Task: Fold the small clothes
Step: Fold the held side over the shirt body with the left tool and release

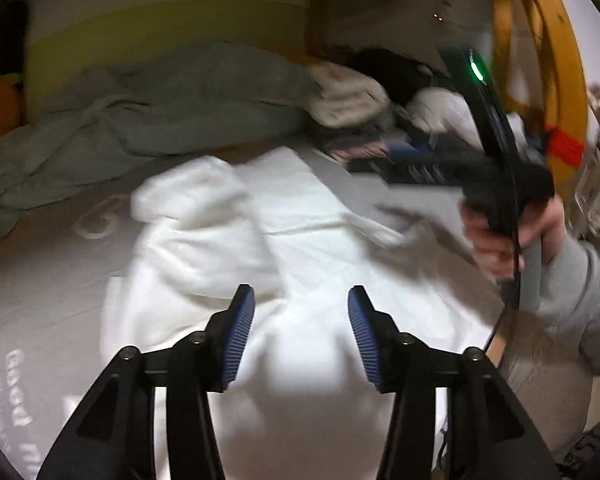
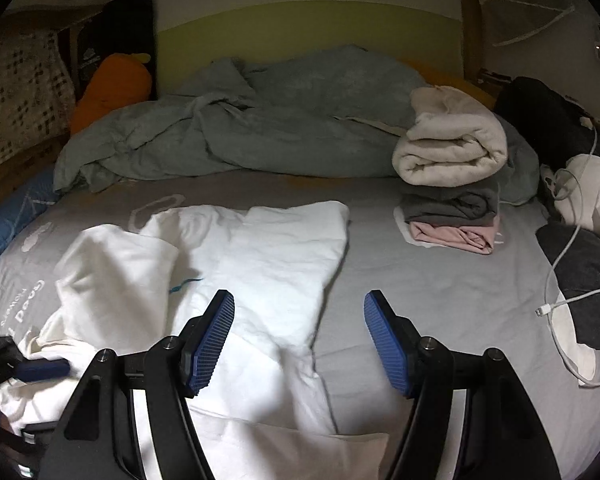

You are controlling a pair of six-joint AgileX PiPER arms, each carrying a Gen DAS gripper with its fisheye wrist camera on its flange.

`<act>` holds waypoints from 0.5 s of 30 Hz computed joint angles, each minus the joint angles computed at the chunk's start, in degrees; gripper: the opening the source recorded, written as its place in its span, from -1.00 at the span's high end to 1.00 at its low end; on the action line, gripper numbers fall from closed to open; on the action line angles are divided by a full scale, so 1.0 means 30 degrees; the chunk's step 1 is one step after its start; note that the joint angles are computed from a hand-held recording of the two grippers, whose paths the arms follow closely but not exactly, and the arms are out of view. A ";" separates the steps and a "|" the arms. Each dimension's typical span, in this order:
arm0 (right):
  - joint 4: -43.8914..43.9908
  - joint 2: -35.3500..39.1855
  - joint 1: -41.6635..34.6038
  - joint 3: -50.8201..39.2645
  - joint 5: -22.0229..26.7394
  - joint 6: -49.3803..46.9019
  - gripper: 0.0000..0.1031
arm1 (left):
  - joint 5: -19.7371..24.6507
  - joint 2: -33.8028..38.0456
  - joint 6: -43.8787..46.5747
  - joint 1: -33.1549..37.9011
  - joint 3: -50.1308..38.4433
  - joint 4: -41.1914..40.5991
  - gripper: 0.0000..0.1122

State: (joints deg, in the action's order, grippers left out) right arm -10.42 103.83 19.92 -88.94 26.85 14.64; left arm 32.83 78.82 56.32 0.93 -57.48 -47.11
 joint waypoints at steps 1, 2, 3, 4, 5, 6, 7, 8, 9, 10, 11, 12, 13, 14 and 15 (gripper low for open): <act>0.0307 -0.0066 0.0093 0.0065 -0.0031 -0.0295 -0.34 | -0.0125 -0.0101 -0.0769 0.0469 -0.0332 0.0469 0.10; 0.0866 -0.0106 0.0154 0.0110 -0.0070 -0.0839 -0.34 | -0.0332 0.0079 -0.1687 0.0884 -0.0922 0.1102 0.06; 0.1450 -0.0163 0.0260 0.0212 -0.0144 -0.1356 -0.34 | -0.0397 0.0585 -0.3009 0.1306 -0.1834 0.2268 0.03; 0.2106 -0.0169 0.0394 0.0257 -0.0191 -0.2037 -0.34 | -0.0221 0.1285 -0.3961 0.1841 -0.2760 0.3161 0.02; 0.2291 -0.0183 0.0578 0.0323 -0.0251 -0.2377 -0.34 | 0.0328 0.2296 -0.5018 0.2513 -0.4057 0.3906 0.01; 0.1971 -0.0224 0.0791 0.0451 -0.0387 -0.2269 -0.34 | 0.1302 0.3331 -0.5577 0.3260 -0.5368 0.4123 0.00; 0.0990 -0.0334 0.1120 0.0724 -0.0659 -0.1668 -0.34 | 0.2493 0.4711 -0.6313 0.3958 -0.6974 0.4376 -0.01; 0.0249 -0.0405 0.1322 0.0898 -0.0812 -0.1150 -0.34 | 0.3777 0.6378 -0.7472 0.4561 -0.8884 0.4887 -0.01; -0.0803 -0.0534 0.1579 0.1179 -0.1033 -0.0439 -0.34 | 0.4970 0.7931 -0.8713 0.4922 -1.0693 0.5750 -0.01; -0.1091 -0.0589 0.1654 0.1283 -0.1124 -0.0265 -0.34 | 0.5520 0.9195 -0.9920 0.5054 -1.1921 0.6733 0.04; -0.0949 -0.0633 0.1659 0.1369 -0.1215 -0.0377 -0.34 | 0.5781 1.0245 -1.0584 0.5287 -1.2815 0.6953 0.20; -0.0516 -0.0605 0.1593 0.1315 -0.1163 -0.0716 -0.34 | 0.6758 1.1196 -1.0595 0.5572 -1.3918 0.6408 0.29; -0.0104 -0.0552 0.1491 0.1207 -0.1075 -0.1094 -0.34 | 0.8498 1.2211 -1.0060 0.5964 -1.5266 0.5100 0.40; 0.0088 -0.0451 0.1413 0.1087 -0.0961 -0.1241 -0.34 | 0.9701 1.2888 -0.8978 0.6507 -1.5850 0.3190 0.42; -0.0066 -0.0327 0.1351 0.0968 -0.0863 -0.1053 -0.34 | 1.0764 1.3402 -0.8511 0.6786 -1.6370 0.1889 0.42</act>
State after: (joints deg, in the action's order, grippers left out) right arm -10.62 102.85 23.97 -86.04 24.26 11.48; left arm 65.12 119.03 30.79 21.29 -106.59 -41.44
